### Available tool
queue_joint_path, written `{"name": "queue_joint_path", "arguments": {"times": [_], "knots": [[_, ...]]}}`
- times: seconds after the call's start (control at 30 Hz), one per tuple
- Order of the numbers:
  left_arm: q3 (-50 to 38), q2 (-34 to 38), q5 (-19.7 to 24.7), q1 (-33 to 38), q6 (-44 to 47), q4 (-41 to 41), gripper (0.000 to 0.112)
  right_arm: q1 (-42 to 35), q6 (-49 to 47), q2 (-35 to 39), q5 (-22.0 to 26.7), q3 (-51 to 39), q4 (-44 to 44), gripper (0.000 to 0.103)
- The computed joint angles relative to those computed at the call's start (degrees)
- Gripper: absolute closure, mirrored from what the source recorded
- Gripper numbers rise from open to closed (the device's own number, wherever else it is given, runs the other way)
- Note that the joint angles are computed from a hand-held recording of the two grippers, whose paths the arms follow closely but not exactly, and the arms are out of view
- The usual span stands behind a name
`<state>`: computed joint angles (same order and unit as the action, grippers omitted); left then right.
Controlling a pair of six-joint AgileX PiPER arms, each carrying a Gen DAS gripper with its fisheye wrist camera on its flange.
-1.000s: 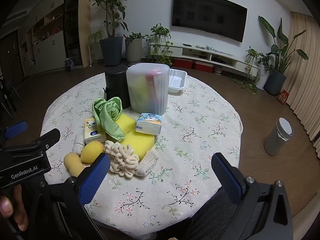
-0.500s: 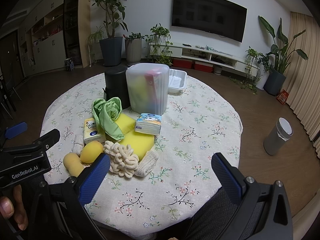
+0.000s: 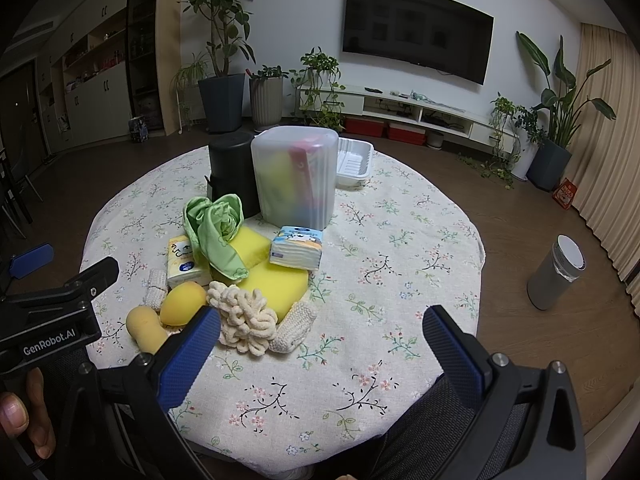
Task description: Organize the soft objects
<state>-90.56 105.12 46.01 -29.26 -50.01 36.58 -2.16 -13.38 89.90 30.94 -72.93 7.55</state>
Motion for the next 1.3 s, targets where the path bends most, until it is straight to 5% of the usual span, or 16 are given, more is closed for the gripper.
{"name": "queue_joint_path", "arguments": {"times": [1.3], "knots": [[1.08, 0.32, -1.77, 0.15, 1.91, -1.94, 0.009, -0.31, -0.58, 0.12, -0.31, 0.37, 0.46, 0.0]]}}
